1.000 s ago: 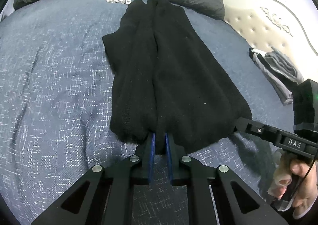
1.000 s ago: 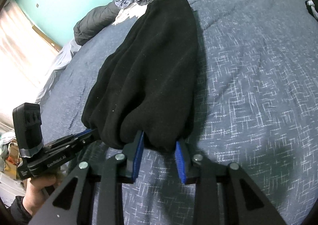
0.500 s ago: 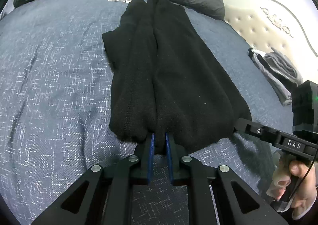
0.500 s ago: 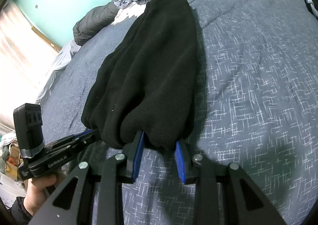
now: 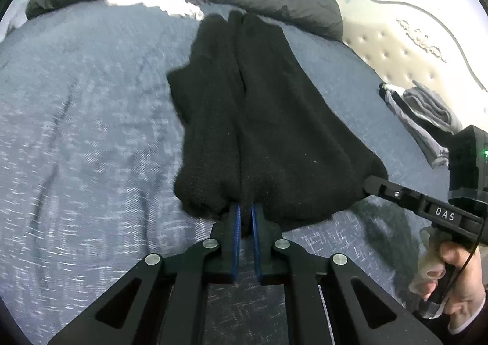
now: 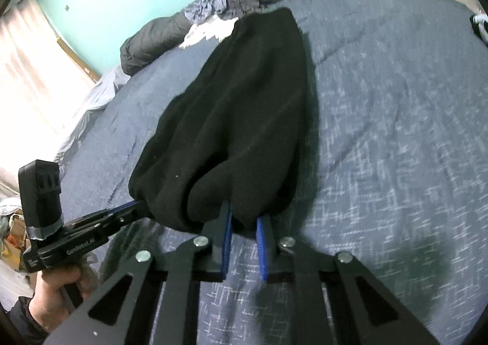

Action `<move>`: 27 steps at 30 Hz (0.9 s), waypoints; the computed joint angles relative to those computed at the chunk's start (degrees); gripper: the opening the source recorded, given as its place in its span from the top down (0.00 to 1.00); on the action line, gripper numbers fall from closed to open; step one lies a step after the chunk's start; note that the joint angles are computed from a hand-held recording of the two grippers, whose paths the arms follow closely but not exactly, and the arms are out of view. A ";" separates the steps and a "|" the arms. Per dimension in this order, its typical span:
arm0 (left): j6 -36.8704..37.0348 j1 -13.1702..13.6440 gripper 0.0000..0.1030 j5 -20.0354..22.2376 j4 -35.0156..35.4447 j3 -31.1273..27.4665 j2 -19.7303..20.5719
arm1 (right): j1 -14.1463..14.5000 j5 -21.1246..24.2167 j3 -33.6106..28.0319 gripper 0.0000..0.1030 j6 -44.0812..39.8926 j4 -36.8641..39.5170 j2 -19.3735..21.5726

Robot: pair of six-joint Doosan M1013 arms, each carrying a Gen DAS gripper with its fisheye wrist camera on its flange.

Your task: Fold clothes

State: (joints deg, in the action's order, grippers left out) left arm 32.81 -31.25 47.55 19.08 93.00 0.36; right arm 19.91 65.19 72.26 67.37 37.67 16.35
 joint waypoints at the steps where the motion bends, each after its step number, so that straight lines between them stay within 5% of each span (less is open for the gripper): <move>1: -0.40 0.00 0.94 -0.13 0.40 0.10 -0.16 | -0.18 -0.30 0.05 0.89 0.18 0.26 -0.09; 13: -1.49 1.34 0.94 -2.50 -0.60 1.68 -1.25 | -1.44 -4.72 1.82 0.91 1.06 2.63 -1.71; 18: -1.43 1.55 0.94 -2.62 -0.59 1.84 -1.50 | -2.12 -1.03 1.23 0.91 0.31 6.22 -0.57; 27: -0.70 1.91 0.94 -3.21 -2.17 1.77 -1.20 | -1.41 5.13 -0.39 0.53 2.40 0.76 -0.08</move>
